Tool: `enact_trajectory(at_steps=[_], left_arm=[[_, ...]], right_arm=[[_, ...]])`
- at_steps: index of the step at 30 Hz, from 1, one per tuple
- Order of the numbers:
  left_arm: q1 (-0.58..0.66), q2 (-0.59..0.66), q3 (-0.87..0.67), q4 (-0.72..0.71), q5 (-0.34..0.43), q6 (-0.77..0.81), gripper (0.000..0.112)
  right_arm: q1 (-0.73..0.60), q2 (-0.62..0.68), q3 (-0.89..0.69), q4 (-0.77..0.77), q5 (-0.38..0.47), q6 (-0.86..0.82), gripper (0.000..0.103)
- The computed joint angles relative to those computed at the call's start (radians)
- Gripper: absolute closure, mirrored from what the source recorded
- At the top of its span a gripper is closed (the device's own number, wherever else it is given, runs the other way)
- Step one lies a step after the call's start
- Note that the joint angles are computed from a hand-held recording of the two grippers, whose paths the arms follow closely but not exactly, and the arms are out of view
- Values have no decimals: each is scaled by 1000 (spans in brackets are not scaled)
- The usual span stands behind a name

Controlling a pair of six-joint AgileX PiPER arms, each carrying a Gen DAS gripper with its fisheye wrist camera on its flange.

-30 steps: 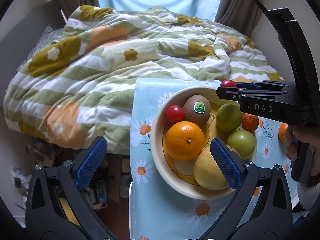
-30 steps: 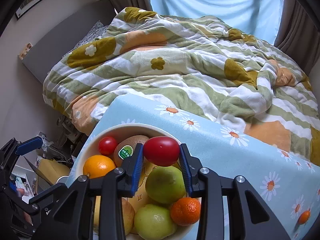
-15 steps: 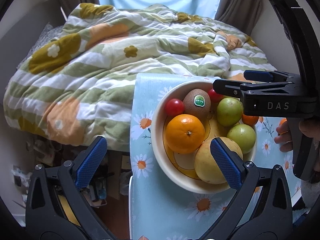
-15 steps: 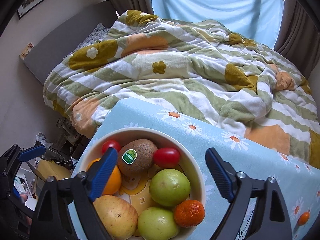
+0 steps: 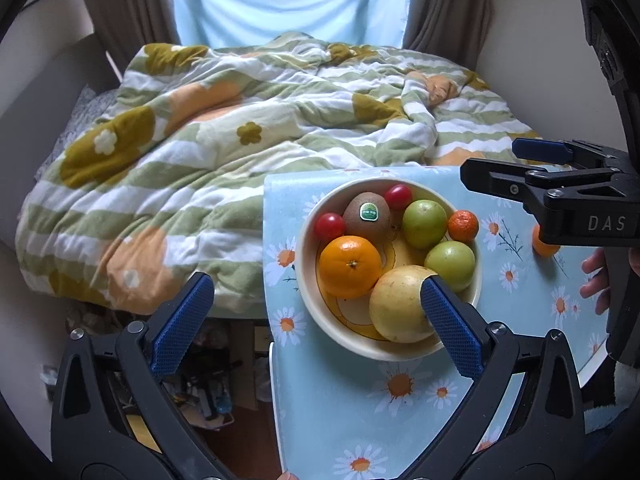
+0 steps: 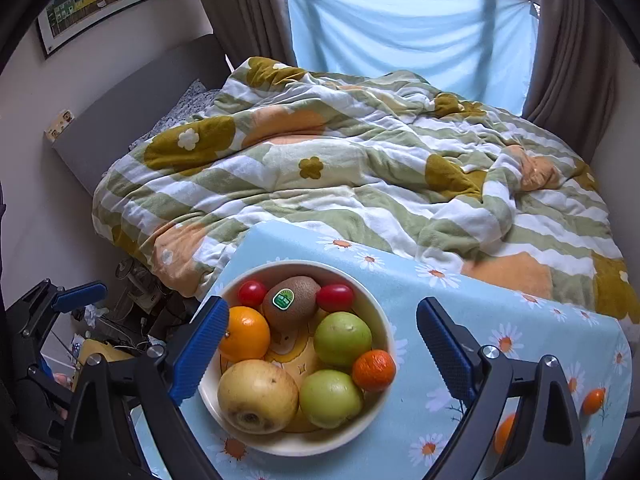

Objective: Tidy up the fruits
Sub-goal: 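Move the left gripper to the large orange while the right gripper reaches a tangerine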

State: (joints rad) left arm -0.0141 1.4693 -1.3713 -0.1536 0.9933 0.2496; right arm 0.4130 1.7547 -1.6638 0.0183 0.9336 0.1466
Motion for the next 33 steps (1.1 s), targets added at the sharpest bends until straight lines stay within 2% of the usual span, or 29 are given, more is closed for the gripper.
enact_trajectory(at_steps=[4, 8, 11, 14, 21, 27, 33], left_arm=[[-21, -7, -29, -25, 32, 52, 9], [-87, -4, -63, 12, 47, 45, 9], [-135, -1, -87, 13, 53, 14, 9], [-203, 3, -106, 30, 43, -45, 9], [-426, 63, -178, 149, 27, -295, 9], [-628, 166, -263, 267, 25, -527, 9], [-768, 317, -381, 345, 53, -698, 9]], right_arm=[[0, -102, 86, -37, 7, 87, 10], [-21, -197, 156, -78, 24, 151, 10], [-56, -262, 201, -102, 36, 158, 10], [-138, -320, 248, -64, 39, 116, 10], [-414, -406, 317, 81, 68, -154, 10], [-704, -371, 301, 259, 160, -511, 10], [-880, -308, 303, 322, 174, -760, 10]])
